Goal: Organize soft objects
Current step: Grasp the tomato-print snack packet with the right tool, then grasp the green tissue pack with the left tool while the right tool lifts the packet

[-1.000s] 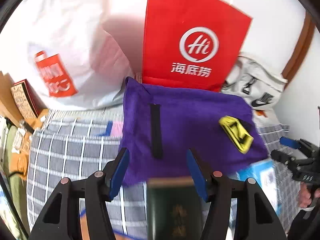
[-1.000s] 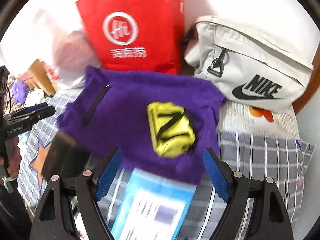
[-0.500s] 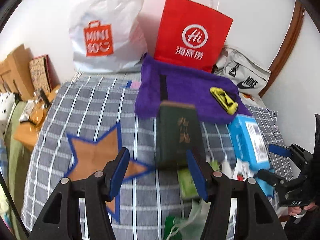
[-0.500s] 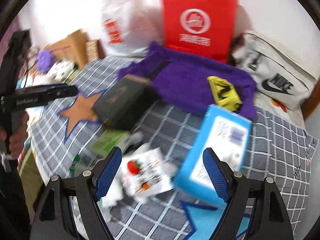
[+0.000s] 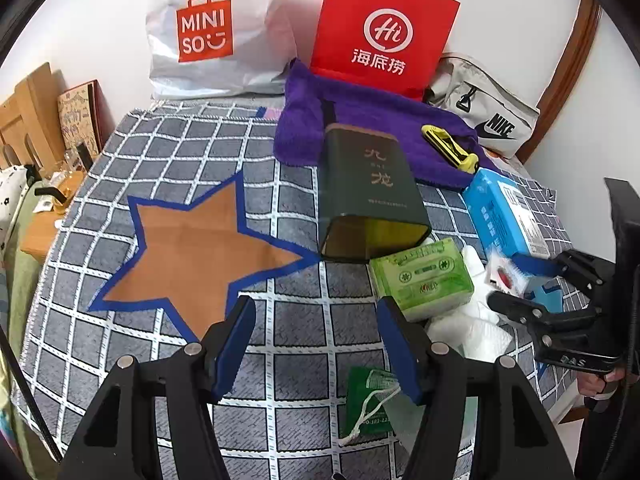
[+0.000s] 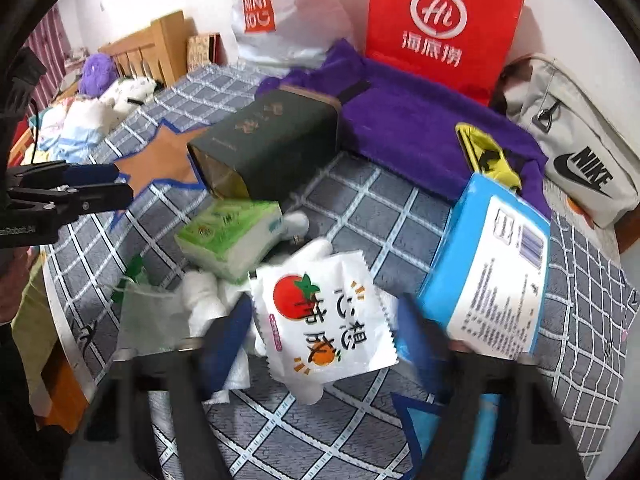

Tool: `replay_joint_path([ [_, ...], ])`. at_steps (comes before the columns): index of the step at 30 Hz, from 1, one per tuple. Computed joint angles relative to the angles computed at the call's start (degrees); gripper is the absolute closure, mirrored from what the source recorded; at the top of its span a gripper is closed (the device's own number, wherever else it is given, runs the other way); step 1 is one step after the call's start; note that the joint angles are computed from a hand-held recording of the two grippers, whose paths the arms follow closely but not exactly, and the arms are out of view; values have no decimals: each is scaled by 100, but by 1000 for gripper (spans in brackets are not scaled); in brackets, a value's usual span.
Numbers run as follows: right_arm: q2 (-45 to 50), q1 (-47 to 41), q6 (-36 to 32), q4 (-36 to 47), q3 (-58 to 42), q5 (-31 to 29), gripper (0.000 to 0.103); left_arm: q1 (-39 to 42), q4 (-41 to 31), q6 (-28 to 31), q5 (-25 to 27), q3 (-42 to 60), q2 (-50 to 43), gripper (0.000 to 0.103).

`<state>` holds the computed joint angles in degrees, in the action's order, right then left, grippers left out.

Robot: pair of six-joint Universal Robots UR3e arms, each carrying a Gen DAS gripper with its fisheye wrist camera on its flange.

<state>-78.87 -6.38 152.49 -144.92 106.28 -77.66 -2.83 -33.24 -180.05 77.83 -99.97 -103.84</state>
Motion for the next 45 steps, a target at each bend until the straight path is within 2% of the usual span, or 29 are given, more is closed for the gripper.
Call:
replay_joint_path([
  [3, -49, -92, 24, 91, 36, 99, 57, 15, 68, 7, -69, -89, 16, 42],
  [5, -223, -188, -15, 179, 112, 235, 77, 22, 94, 11, -112, -132, 28, 42],
  [7, -432, -327, -50, 262, 220, 455, 87, -9, 114, -8, -96, -133, 11, 42],
  [13, -825, -551, -41, 202, 582, 677, 93, -248, 105, -108, 9, 61, -216, 42],
  [16, -1230, -854, -146, 338, 852, 1017, 97, -375, 103, -103, -65, 199, -331, 42],
  [17, -1348, -953, -164, 393, 928, 1117, 98, -441, 86, -110, -87, 313, -414, 41],
  [18, -1526, -1133, -236, 513, 1046, 1306, 98, -516, 65, -134, -97, 442, -518, 35],
  [20, -1727, -1331, -307, 623, 1197, 1443, 98, -640, 4, -179, -118, 683, -709, 29],
  [25, -2397, -2004, -637, 1068, 1659, 1785, 98, -792, -147, -288, -445, 1179, -1150, 27],
  [30, -2790, -2465, -842, 1037, 2059, 1588, 98, -761, -237, -607, -790, 1532, -1546, 21],
  [34, -2648, -2635, -905, 910, 2224, 1512, 98, -800, -377, -730, -636, 1790, -1781, 21],
  [42, -1990, -2420, -734, 314, 2294, 1329, 96, -762, -236, -927, -779, 1908, -2040, 20],
  [45, -1838, -2381, -691, 211, 2295, 1302, 96, -760, -154, -965, -837, 1915, -2069, 25],
])
